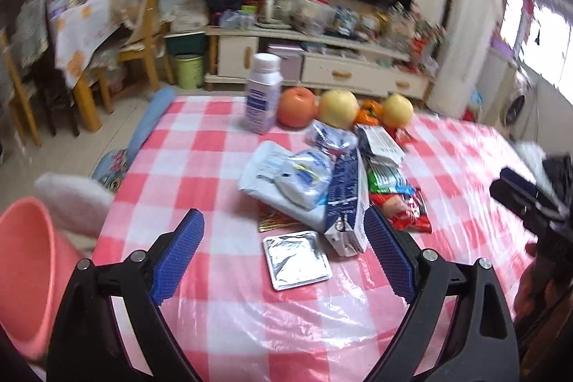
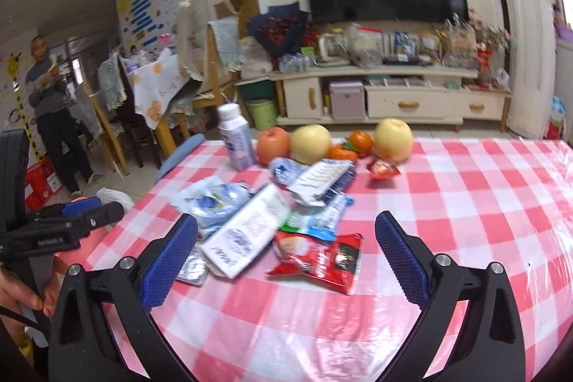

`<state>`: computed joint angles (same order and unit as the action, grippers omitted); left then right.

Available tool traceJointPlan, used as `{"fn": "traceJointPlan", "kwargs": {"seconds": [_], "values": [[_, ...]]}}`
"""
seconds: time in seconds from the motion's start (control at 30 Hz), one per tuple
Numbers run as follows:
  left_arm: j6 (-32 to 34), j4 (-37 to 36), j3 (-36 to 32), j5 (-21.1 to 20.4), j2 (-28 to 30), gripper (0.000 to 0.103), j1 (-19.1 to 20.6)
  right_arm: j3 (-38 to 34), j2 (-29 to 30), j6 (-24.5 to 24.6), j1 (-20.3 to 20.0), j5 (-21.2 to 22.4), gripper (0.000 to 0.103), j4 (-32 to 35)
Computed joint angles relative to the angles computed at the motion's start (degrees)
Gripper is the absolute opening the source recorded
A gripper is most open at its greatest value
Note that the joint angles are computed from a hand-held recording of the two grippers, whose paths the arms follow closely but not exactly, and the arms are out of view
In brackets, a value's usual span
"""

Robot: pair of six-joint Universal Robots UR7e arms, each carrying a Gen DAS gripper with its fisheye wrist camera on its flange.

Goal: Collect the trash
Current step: 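Grasp the white milk carton with the left tool and lift it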

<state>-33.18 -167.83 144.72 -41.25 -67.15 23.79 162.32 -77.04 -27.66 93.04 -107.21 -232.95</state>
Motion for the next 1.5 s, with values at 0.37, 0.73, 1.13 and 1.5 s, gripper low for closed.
{"fn": "traceJointPlan", "kwargs": {"seconds": [0.37,0.73,1.13,1.5], "values": [[16.3,-2.5,-10.2,-3.6,12.3,0.083,5.6,-2.9,-7.5,1.9,-12.7,5.4,0.098,16.5],[19.9,-5.9,-12.6,-7.0,21.5,0.082,4.9,-4.8,-10.7,6.7,-18.0,8.2,0.098,25.6],[19.2,-2.0,-16.3,3.8,29.5,0.068,5.0,-7.3,-6.3,5.4,-16.1,8.8,0.098,25.4],[15.4,-5.3,-15.5,4.6,29.7,0.066,4.7,-9.6,-1.4,5.6,-17.3,17.3,0.098,20.2]]}}
